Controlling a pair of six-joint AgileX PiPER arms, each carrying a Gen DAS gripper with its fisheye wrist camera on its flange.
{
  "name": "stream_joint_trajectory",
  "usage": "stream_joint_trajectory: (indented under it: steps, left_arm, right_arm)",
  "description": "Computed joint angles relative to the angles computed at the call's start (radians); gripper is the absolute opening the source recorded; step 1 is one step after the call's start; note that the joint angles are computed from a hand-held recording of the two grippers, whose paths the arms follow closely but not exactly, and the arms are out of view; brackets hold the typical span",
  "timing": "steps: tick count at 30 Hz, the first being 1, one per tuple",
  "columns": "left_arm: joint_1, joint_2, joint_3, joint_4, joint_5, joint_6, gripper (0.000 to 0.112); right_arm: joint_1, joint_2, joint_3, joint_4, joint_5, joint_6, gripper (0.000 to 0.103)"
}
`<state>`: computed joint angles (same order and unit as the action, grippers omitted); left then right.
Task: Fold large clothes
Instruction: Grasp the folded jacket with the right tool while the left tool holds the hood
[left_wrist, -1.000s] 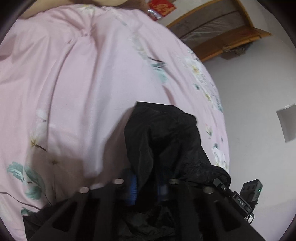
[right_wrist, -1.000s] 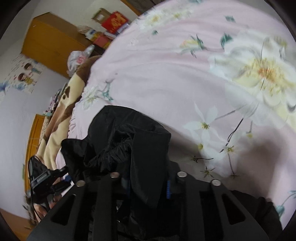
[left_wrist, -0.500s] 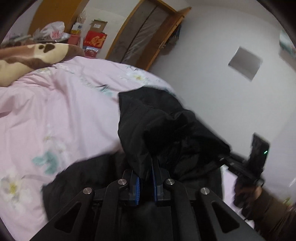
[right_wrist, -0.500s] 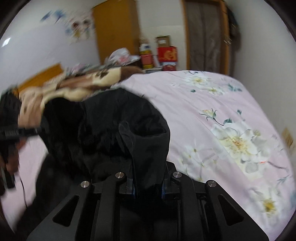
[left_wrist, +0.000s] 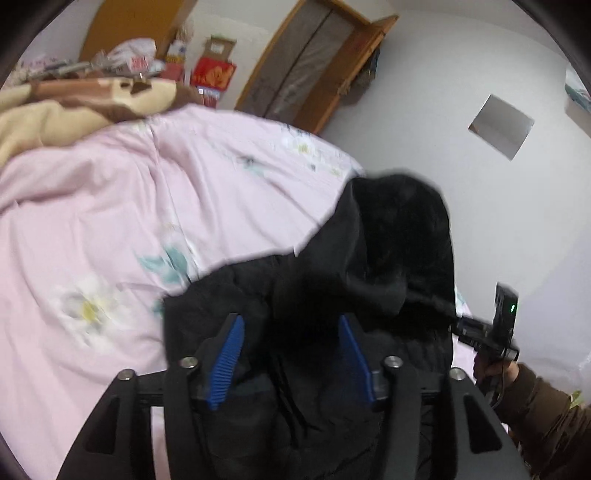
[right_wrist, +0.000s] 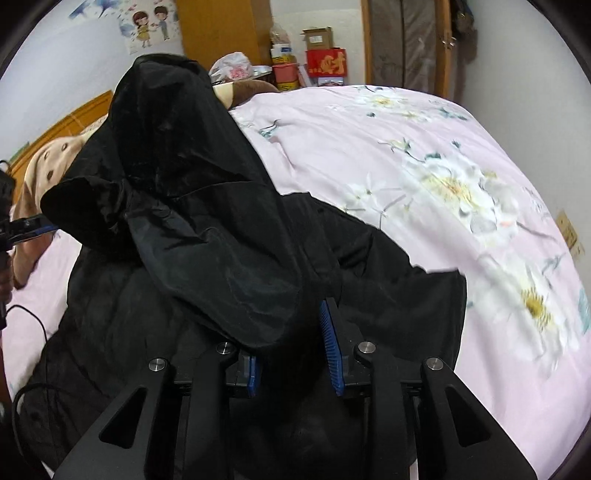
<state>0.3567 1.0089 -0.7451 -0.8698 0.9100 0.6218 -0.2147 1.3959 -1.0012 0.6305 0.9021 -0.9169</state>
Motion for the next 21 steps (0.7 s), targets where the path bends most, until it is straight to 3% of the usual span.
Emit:
stream_joint_trajectory:
  steps: [1,3,5,7,12,14,17,21]
  left_arm:
    - [-0.011,0.021,-0.047,0.045,-0.016,-0.048,0.071]
    - [-0.093,0.108,-0.181,0.117,-0.062,-0.188,0.072]
    - [-0.162,0.219,-0.330,0.111,-0.049,-0.229,0.074]
    - [-0.273,0.316,-0.482,0.221,-0.059,-0.352,0.074]
    - [-0.521,0.532,-0.845,0.418,0.028,-0.441,0.074]
    - [-0.627,0.620,-0.972,0.563,0.080,-0.492,0.074]
    - [-0.706,0.714,-1.074,0.676,0.167,-0.532,0.074]
    - [-0.738,0.714,-1.028,0.737,0.144,-0.543,0.074]
  right_arm:
    - [-0.001,0.000,0.005,0.006,-0.005,-0.005,0.029]
    - [0.012,0.010,0.015,-0.012,-0.023,0.018,0.029]
    - [0.017,0.011,0.032,-0.014,-0.045,0.032,0.029]
    - [0.028,0.020,0.031,-0.017,-0.065,0.020,0.029]
    - [0.058,0.040,0.019,-0.025,-0.091,0.007,0.029]
    - [0.040,0.046,0.024,0.004,-0.082,-0.021,0.029]
    - [0.012,0.067,0.016,0.042,-0.062,-0.053,0.029]
    - [-0.011,0.076,0.029,0.074,-0.056,-0.087,0.029]
